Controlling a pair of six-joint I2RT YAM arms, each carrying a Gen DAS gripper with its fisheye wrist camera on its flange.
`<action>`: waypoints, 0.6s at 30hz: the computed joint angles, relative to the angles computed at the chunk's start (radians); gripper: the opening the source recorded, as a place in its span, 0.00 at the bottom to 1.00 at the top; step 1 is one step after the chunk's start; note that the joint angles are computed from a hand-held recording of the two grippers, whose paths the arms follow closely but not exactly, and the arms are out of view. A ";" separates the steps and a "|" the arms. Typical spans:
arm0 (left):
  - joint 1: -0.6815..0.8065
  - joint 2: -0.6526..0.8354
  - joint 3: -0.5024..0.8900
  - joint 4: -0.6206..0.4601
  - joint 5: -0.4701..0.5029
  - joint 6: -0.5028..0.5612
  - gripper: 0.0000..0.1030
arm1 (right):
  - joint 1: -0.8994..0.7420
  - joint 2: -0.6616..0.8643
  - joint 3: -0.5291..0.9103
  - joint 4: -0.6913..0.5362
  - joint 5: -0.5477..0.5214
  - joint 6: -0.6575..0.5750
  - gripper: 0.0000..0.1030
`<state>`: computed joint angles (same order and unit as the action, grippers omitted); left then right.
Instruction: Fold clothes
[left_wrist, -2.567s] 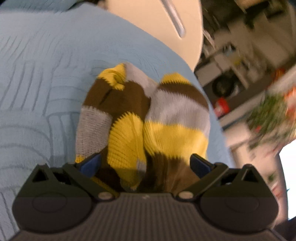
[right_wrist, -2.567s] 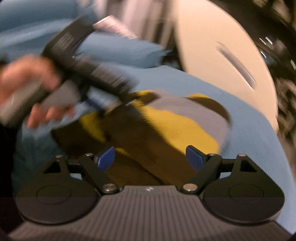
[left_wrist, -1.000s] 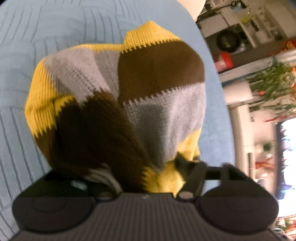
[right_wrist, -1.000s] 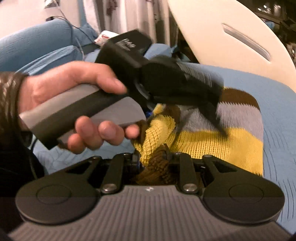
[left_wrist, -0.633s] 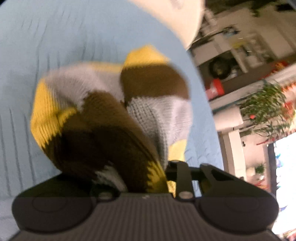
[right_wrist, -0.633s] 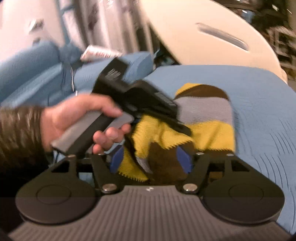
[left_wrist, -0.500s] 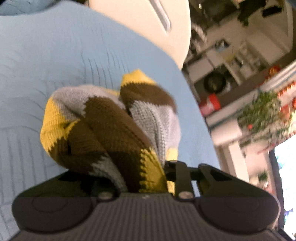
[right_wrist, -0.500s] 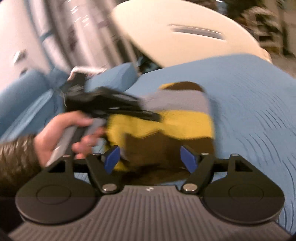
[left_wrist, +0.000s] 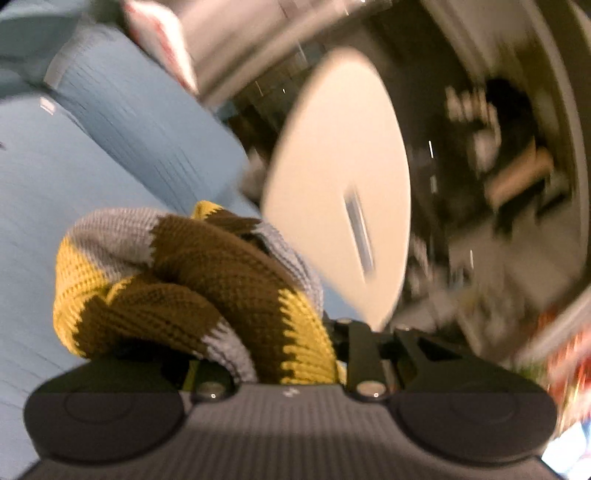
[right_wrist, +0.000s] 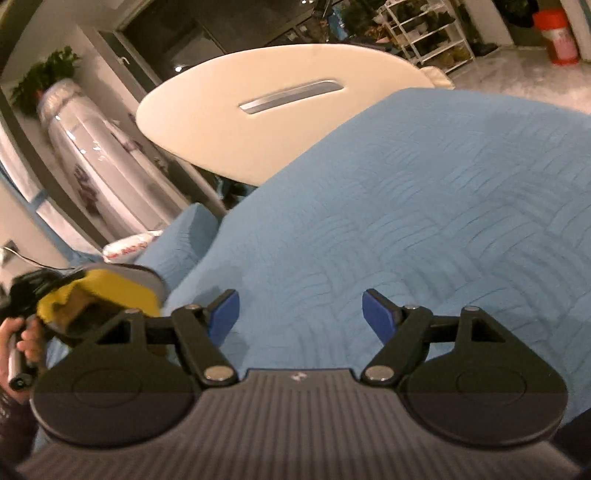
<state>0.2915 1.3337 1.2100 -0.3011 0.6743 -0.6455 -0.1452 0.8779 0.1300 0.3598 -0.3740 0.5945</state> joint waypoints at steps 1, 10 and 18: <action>0.060 -0.018 -0.012 -0.004 0.023 0.011 0.25 | 0.005 0.024 -0.011 0.042 -0.014 0.006 0.75; 0.720 0.382 0.095 -0.359 -0.286 0.382 0.28 | 0.265 0.373 0.129 0.263 0.020 0.028 0.75; 0.769 0.370 -0.002 -0.358 -0.470 0.513 1.00 | 0.316 0.351 0.150 0.202 0.021 0.029 0.75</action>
<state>1.0601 1.7035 1.2079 -0.6589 0.2038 -0.1329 0.1706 1.2287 0.2797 0.5620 -0.3532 0.6230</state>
